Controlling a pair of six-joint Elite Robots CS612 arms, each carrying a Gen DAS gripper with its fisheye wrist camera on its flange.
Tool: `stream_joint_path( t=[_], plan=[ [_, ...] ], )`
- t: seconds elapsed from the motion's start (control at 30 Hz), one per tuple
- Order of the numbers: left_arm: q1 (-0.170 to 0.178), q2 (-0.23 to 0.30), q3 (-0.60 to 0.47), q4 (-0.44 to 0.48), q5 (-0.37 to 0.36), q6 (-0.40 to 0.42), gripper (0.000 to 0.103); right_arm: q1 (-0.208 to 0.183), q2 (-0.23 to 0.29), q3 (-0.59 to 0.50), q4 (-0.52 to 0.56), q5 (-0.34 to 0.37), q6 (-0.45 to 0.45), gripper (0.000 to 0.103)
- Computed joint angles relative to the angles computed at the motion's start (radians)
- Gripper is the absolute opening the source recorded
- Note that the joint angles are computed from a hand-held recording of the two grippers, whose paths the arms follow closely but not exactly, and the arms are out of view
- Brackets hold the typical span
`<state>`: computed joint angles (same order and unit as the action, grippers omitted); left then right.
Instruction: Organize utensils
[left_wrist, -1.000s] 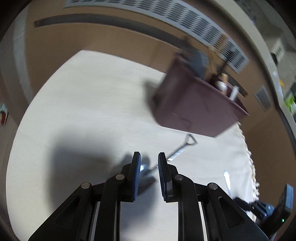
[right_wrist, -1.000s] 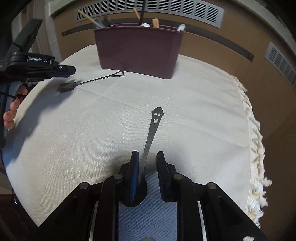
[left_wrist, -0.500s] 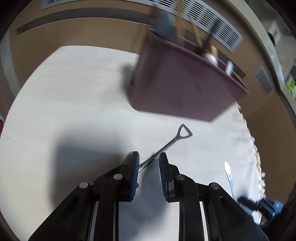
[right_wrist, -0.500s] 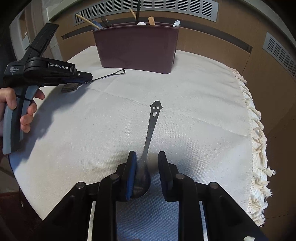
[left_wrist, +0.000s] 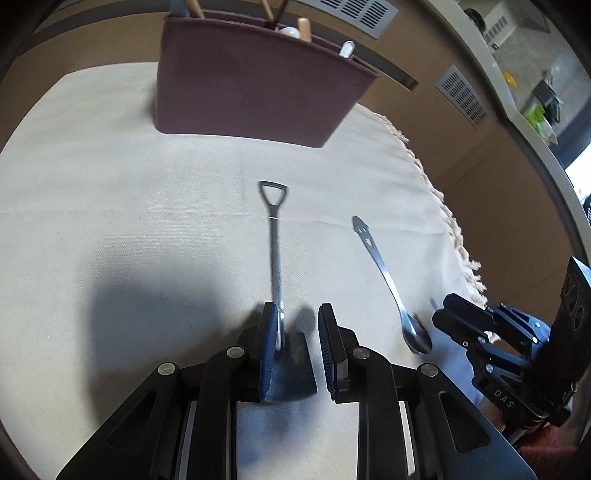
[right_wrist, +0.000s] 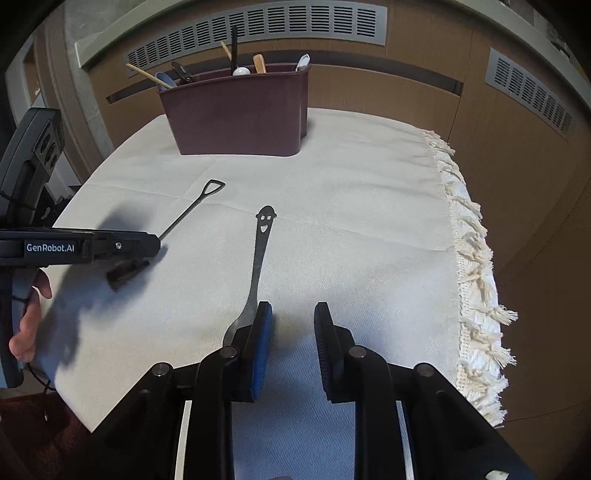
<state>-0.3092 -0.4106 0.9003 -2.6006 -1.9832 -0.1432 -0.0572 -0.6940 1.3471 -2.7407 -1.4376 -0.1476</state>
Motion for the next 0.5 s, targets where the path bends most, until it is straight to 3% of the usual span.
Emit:
stream_joint_path(
  t=[0.2,0.3,0.4,0.5],
  plan=[
    [0.003,-0.051,0.105,-0.210,0.073,-0.011,0.025,-0.011,-0.046,0.087,-0.065,0.059,-0.068,0.020],
    [0.011,-0.064,0.142,-0.315,0.128,-0.066,0.028,-0.022,-0.060,0.121,-0.078,0.099,-0.077,0.020],
    [0.023,-0.072,0.166,-0.372,0.160,-0.112,0.031,-0.027,-0.059,0.125,-0.044,0.133,-0.074,0.020],
    [0.026,-0.077,0.188,-0.408,0.229,-0.109,0.033,-0.025,-0.048,0.113,-0.011,0.146,-0.064,0.022]
  ],
)
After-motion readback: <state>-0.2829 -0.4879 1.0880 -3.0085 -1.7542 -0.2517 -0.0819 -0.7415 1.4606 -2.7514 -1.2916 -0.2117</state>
